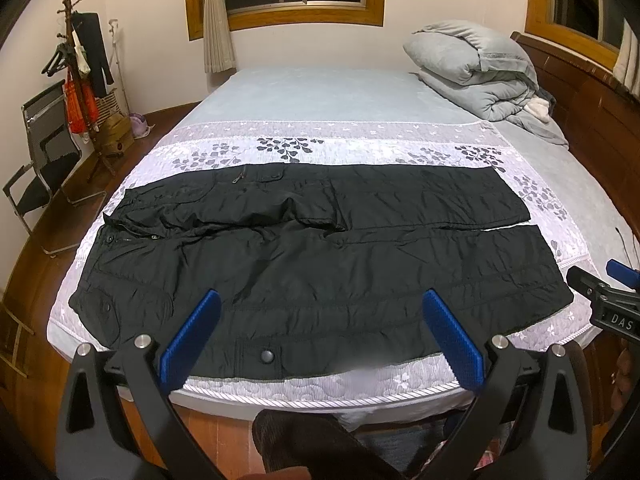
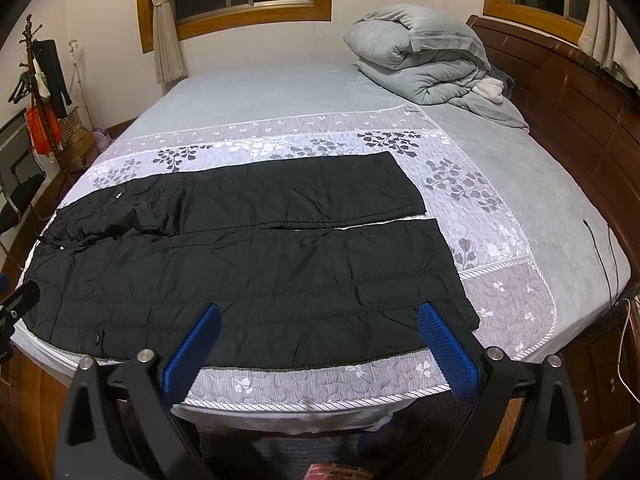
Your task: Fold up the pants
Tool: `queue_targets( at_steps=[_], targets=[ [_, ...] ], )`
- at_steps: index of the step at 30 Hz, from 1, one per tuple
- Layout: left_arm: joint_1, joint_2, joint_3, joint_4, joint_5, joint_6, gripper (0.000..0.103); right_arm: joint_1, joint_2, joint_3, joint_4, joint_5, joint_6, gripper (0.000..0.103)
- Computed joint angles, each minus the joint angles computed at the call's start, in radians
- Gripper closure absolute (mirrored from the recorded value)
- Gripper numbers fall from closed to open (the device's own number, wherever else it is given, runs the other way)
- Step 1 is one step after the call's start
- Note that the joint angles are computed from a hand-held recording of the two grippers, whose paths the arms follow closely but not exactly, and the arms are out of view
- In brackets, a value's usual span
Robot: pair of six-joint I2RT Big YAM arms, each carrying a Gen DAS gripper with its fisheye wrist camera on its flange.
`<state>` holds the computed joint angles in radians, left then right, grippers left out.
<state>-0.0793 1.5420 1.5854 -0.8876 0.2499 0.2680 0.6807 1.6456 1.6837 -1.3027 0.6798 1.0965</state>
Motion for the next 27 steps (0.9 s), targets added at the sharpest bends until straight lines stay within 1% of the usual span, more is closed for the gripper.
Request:
queue_targets(
  at_steps=[17, 27],
  targets=[
    [-0.003, -0.002, -0.001, 0.001, -0.003, 0.001, 0.003, -0.005, -0.018, -0.015, 0.005, -0.009, 0.002, 0.004],
    [-0.005, 0.002, -0.001, 0.001, -0.005, 0.003, 0.003, -0.008, -0.01, -0.009, 0.001, -0.016, 0.004, 0.004]
  ],
)
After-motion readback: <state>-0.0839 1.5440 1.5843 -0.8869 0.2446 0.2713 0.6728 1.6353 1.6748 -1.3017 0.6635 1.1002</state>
